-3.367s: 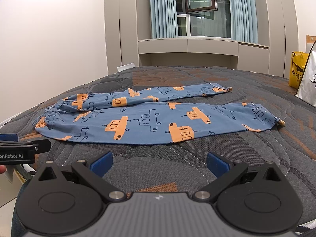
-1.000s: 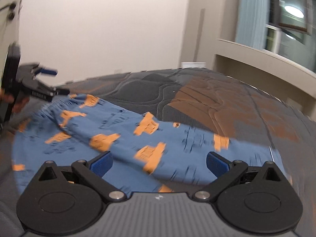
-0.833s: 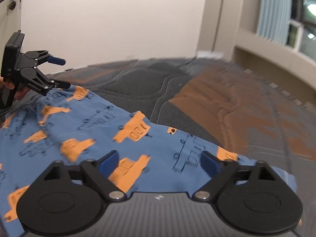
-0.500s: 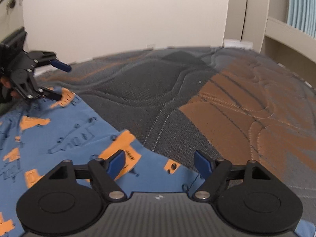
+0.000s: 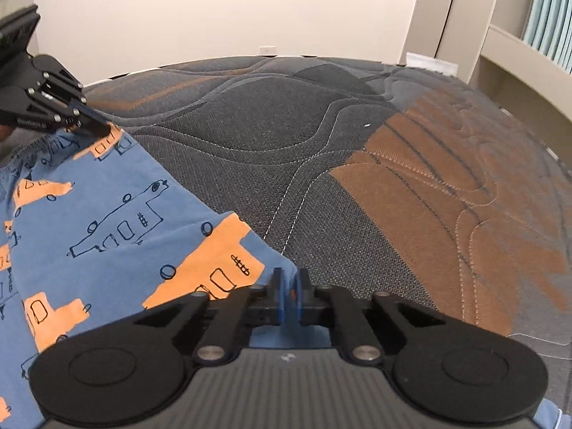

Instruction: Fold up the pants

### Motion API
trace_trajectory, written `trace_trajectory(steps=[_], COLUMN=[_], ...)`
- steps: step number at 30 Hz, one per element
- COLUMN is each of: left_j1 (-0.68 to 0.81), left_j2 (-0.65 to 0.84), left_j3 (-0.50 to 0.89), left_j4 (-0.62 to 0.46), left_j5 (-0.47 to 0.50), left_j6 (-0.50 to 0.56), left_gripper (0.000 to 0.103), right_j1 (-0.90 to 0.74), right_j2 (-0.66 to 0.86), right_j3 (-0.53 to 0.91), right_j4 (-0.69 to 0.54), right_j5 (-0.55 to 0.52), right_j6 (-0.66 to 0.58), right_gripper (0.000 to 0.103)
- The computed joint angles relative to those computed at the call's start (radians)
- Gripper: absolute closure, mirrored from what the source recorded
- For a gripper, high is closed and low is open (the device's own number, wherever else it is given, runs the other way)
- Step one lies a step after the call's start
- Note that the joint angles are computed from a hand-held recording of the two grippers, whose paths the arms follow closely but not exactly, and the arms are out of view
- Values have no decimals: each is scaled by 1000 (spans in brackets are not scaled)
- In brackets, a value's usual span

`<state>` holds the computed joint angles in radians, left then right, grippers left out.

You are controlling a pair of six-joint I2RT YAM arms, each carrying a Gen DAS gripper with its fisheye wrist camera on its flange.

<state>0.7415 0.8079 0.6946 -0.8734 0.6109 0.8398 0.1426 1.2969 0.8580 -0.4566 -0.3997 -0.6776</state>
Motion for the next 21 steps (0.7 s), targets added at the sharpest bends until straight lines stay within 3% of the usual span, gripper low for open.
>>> trace_trajectory(steps=[6, 8, 13, 15, 17, 18, 19, 21], left_j1=[39, -15, -114, -97, -75, -61, -47, -32], left_j2=[-29, -5, 101, 128, 151, 159, 165, 177], left_j3=[40, 38, -3, -20, -13, -6, 1, 12], left_j4=[72, 141, 250, 271, 264, 258, 252, 249], left_j5=[48, -18, -155, -134, -99, -83, -67, -45], left_j6=[-150, -215, -293, -278, -258, -251, -247, -243], left_gripper=[103, 103, 103, 102, 95, 83, 74, 68], right_j1=[109, 135, 160, 150, 126, 107, 85, 44], right_j2=[-82, -43, 131, 178, 182, 182, 185, 198], right_j3=[-62, -35, 51, 63, 65, 77, 97, 136], right_j4=[191, 231, 253, 266, 270, 250, 224, 185], right_j5=[187, 216, 239, 224, 174, 142, 105, 61], right_j6=[108, 144, 177, 174, 164, 161, 156, 157], right_gripper=[98, 98, 98, 98, 95, 87, 74, 57])
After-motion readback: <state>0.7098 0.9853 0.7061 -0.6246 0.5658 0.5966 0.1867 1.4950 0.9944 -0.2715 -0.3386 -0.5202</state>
